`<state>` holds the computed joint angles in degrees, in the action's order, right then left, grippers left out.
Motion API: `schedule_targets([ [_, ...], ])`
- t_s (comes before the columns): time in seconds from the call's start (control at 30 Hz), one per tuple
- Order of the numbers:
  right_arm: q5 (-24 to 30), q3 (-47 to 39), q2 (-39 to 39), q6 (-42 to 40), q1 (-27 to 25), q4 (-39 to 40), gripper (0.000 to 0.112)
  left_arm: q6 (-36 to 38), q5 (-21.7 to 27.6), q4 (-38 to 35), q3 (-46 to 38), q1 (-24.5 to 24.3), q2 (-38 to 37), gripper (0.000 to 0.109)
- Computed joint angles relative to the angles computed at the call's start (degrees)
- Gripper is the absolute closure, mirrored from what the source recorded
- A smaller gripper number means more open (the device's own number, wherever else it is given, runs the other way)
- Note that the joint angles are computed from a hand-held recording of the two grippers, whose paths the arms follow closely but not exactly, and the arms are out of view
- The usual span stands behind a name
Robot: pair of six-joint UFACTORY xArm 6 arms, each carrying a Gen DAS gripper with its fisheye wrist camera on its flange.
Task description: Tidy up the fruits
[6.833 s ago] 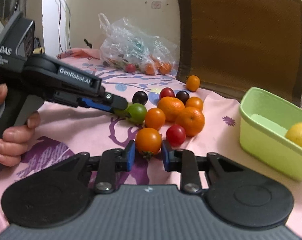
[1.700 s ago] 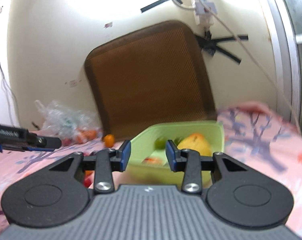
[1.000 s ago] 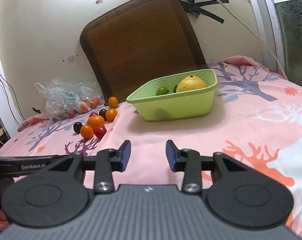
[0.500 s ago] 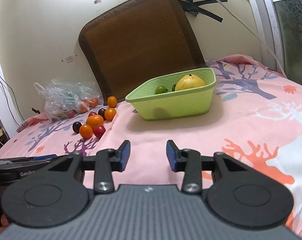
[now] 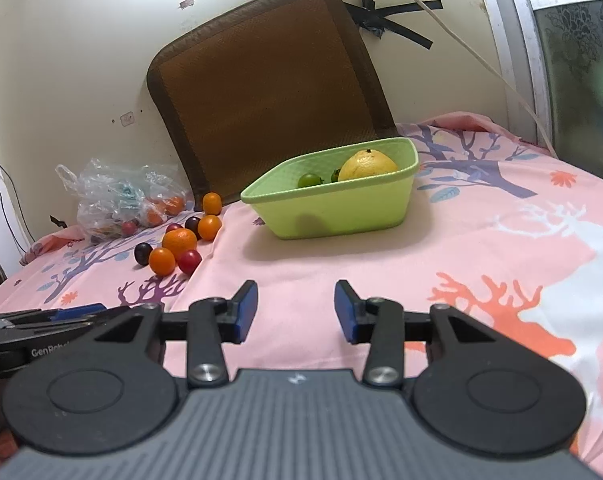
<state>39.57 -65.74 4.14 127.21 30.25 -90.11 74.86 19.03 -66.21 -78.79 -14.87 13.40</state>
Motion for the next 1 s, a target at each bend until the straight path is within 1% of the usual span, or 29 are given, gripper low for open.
schedule_targets([
  [0.47, 0.5, 0.2, -0.1, 1.0, 0.1, -0.1, 0.067, 3.5, -0.4, -3.1, -0.3, 0.1, 0.1, 0.062],
  [0.63, 0.9, 0.0, 0.0, 0.7, 0.4, 0.3, 0.067, 4.0, -0.3, -3.4, -0.3, 0.2, 0.1, 0.061],
  [0.9, 0.8, 0.1, -0.1, 0.6, 0.3, 0.4, 0.067, 4.4, -0.2, -3.9, -0.3, 0.2, -0.1, 0.057],
  [1.0, 0.8, 0.1, -0.1, 0.5, 0.3, 0.4, 0.067, 5.3, -0.6, -5.0, 0.0, 0.1, -0.3, 0.054],
])
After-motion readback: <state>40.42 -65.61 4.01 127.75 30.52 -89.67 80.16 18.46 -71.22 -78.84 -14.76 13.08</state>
